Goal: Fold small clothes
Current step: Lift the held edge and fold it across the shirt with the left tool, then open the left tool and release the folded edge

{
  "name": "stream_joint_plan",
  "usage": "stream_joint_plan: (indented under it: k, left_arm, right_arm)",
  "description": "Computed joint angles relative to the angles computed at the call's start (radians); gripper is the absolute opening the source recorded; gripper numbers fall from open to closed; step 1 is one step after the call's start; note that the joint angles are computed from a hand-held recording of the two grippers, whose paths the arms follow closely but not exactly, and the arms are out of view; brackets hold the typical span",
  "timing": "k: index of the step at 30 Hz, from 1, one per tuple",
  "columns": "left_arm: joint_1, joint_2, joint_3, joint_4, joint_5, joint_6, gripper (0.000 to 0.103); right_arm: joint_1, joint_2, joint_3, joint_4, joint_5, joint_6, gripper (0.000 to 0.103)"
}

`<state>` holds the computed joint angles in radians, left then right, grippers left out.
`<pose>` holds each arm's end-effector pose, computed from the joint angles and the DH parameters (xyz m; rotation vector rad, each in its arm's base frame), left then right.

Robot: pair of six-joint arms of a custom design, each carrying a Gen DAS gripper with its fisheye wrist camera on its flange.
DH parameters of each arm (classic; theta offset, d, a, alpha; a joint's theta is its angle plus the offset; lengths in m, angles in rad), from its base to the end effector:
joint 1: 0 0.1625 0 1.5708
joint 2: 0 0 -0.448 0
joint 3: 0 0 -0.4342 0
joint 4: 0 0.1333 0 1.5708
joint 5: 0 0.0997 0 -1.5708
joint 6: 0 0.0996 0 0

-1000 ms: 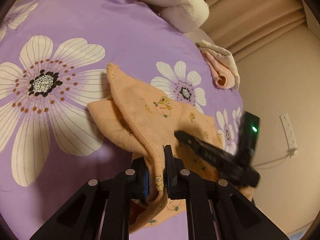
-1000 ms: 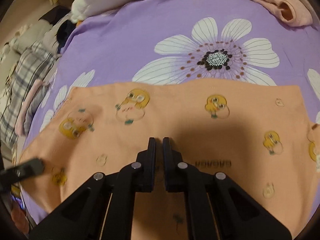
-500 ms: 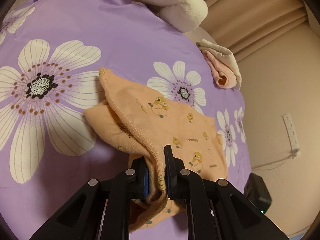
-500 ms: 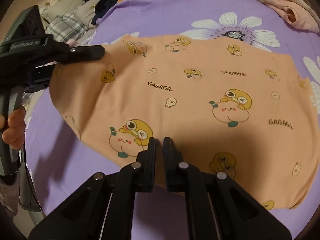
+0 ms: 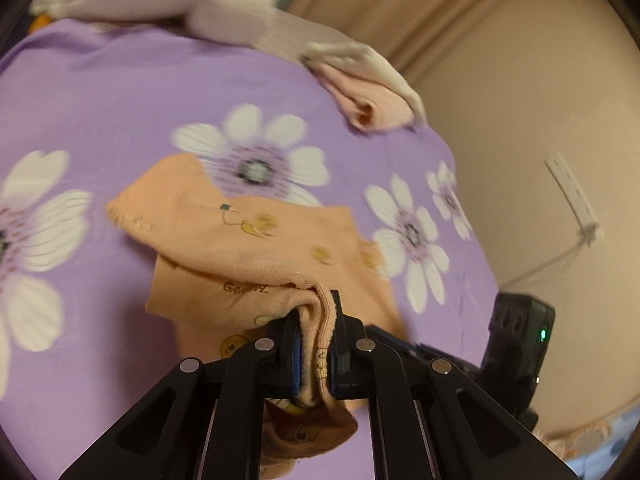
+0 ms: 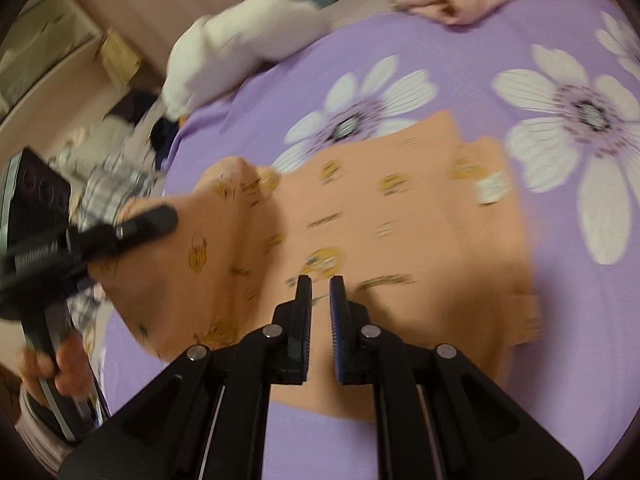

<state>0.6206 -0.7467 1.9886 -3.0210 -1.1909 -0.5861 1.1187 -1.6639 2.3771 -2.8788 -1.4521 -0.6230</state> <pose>-0.3775 -0.4791 -0.0140 0.4756 2.9111 -0.6157 -0.0550 -0.4454 0.2984 0.2918 -2.8049 0.8281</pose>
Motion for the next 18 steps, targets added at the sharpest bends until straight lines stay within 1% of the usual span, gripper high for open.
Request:
stream_joint_plan:
  k: [3, 5, 7, 9, 10, 12, 13, 15, 17, 18]
  left_arm:
    - [-0.008, 0.062, -0.057, 0.041, -0.036, 0.039, 0.006]
    - [-0.011, 0.095, -0.085, 0.075, -0.052, 0.040, 0.006]
    - [-0.018, 0.121, -0.112, 0.139, -0.047, 0.052, 0.011]
    - [-0.024, 0.138, -0.129, 0.193, -0.050, 0.064, 0.020]
    - [-0.025, 0.139, -0.130, 0.206, -0.058, 0.070, 0.028]
    - [-0.027, 0.135, -0.129, 0.207, -0.096, 0.092, 0.042]
    - [-0.031, 0.133, -0.131, 0.206, -0.101, 0.101, 0.046]
    - [-0.040, 0.116, -0.113, 0.171, -0.098, 0.109, 0.062]
    - [-0.043, 0.098, -0.094, 0.158, -0.088, 0.103, 0.070]
    - [-0.049, 0.081, -0.075, 0.164, -0.068, 0.094, 0.070]
  right_arm:
    - [-0.050, -0.035, -0.006, 0.018, 0.047, 0.023, 0.011]
    - [-0.078, -0.050, -0.010, 0.033, 0.072, 0.035, 0.011]
    - [-0.096, -0.050, -0.014, 0.030, 0.084, 0.053, 0.012]
    - [-0.122, -0.070, -0.020, 0.054, 0.102, 0.061, 0.015]
    - [-0.131, -0.071, -0.020, 0.056, 0.114, 0.066, 0.019]
    - [-0.147, -0.080, -0.022, 0.065, 0.134, 0.072, 0.022]
    - [-0.155, -0.086, -0.021, 0.070, 0.146, 0.075, 0.023]
    - [-0.170, -0.098, -0.025, 0.089, 0.168, 0.073, 0.024]
    - [-0.176, -0.109, -0.023, 0.100, 0.184, 0.069, 0.028]
    - [-0.177, -0.115, -0.023, 0.108, 0.191, 0.061, 0.029]
